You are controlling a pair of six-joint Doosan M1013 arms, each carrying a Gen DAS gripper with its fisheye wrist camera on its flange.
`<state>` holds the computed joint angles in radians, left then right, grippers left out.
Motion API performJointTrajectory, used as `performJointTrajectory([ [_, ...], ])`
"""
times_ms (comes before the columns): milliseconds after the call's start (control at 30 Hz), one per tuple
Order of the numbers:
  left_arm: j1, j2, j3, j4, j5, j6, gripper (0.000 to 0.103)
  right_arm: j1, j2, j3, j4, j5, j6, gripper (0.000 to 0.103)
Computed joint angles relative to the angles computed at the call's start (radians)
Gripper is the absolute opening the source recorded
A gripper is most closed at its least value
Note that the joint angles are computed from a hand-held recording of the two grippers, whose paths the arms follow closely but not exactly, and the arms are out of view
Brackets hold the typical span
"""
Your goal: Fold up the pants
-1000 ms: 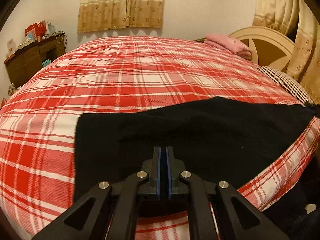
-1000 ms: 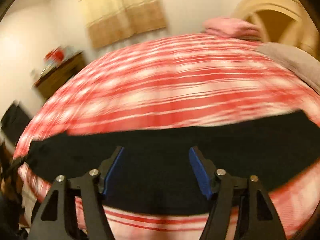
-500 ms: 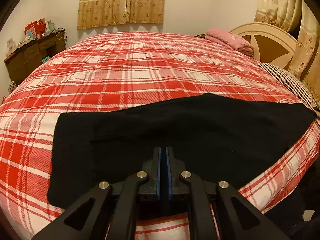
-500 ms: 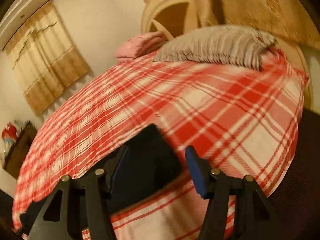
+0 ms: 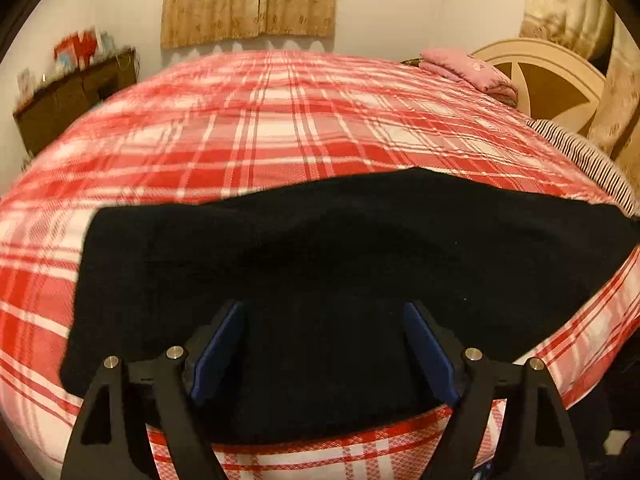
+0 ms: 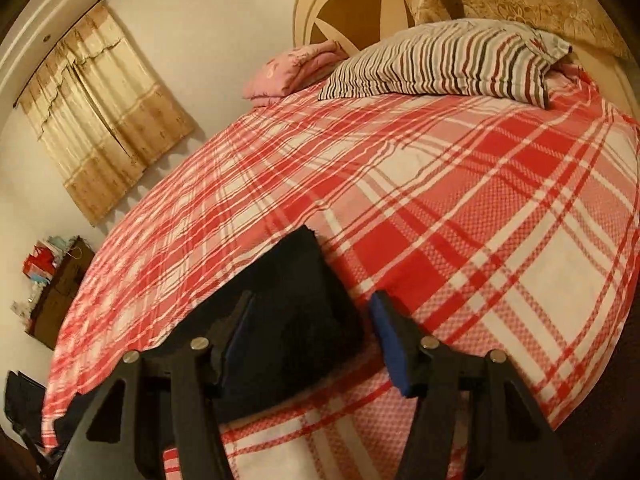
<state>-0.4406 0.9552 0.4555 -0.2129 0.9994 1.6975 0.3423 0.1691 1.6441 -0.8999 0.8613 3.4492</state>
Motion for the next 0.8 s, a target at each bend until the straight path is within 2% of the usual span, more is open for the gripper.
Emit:
performJointTrajectory([
  [133,-0.001,-0.008,0.015,-0.006,-0.015,0.004,0.083,-0.008,-0.003,0.016,-0.021,-0.045,-0.002,0.060],
  [200,-0.003,-0.007,0.016,0.003,-0.016,-0.005,0.083,-0.015,-0.012,0.030,-0.023,-0.071,0.018,0.052],
  [300,-0.003,-0.013,0.034,0.004,-0.037,-0.014,0.083,-0.023,-0.031,0.056,-0.034,-0.122,0.067,0.049],
  [400,-0.006,-0.017,0.047,0.015,-0.057,-0.020,0.084,-0.024,-0.021,0.042,-0.011,-0.106,0.026,0.046],
  [433,-0.007,-0.019,0.051,0.018,-0.062,-0.023,0.084,-0.025,-0.018,0.040,-0.008,-0.111,0.021,0.041],
  [467,-0.008,-0.020,0.054,0.022,-0.066,-0.028,0.085,-0.032,-0.018,0.042,0.007,-0.136,0.004,0.016],
  [533,-0.009,-0.020,0.055,0.025,-0.069,-0.035,0.085,-0.049,-0.029,0.073,-0.002,-0.258,0.042,0.013],
  [633,-0.004,-0.021,0.058,0.004,-0.072,-0.036,0.085,-0.035,-0.030,0.068,-0.056,-0.232,0.079,0.013],
  [700,-0.001,-0.018,0.051,-0.011,-0.068,-0.037,0.085,-0.016,-0.039,0.064,-0.139,-0.204,0.139,0.013],
  [800,0.001,-0.018,0.050,-0.026,-0.071,-0.051,0.085,0.012,-0.038,0.033,-0.189,-0.158,0.131,0.013],
])
